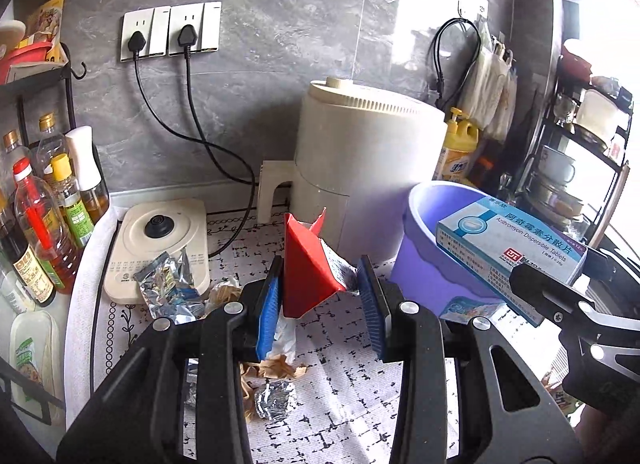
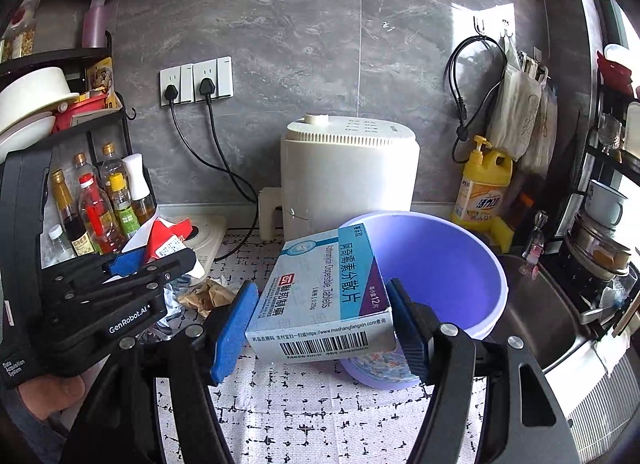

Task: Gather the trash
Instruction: 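Carry the box with the right tool into the purple bucket while the left tool drops the red cone there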

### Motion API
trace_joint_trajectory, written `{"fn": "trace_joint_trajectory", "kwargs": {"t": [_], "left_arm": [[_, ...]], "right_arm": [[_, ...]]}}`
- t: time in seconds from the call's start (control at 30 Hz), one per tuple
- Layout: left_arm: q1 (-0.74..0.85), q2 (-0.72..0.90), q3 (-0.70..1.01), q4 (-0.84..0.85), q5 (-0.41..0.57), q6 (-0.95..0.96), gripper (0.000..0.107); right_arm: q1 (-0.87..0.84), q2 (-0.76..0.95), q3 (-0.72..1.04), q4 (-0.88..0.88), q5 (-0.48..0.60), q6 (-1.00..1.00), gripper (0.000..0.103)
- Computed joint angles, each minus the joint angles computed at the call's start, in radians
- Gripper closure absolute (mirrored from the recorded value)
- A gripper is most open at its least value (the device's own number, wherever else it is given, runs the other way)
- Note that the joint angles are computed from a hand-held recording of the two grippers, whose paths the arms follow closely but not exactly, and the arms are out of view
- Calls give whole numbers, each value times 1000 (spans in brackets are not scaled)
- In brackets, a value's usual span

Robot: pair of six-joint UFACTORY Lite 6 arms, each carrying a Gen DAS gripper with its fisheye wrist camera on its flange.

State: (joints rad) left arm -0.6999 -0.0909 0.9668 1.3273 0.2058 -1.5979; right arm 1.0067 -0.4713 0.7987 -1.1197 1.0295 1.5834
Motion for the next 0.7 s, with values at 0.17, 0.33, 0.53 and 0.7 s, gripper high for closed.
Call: {"fn": "trace_joint_trajectory", "kwargs": {"t": [0.17,0.33,0.53,0.7], "left_arm": [[-69,107,121,-21,8,24,70],[-111,188,220,-57,9,63,70],[-132,263,313,-165,7,165,70],[-153,301,374,-190,16,203,70]], "right_arm": [[-72,-88,-58,20,2,-33,38],[-166,-148,-102,17,-26,-73,38],[-250,-200,-131,35,-38,-111,26],[-303,-269,-172,81,-42,-150,21]]}}
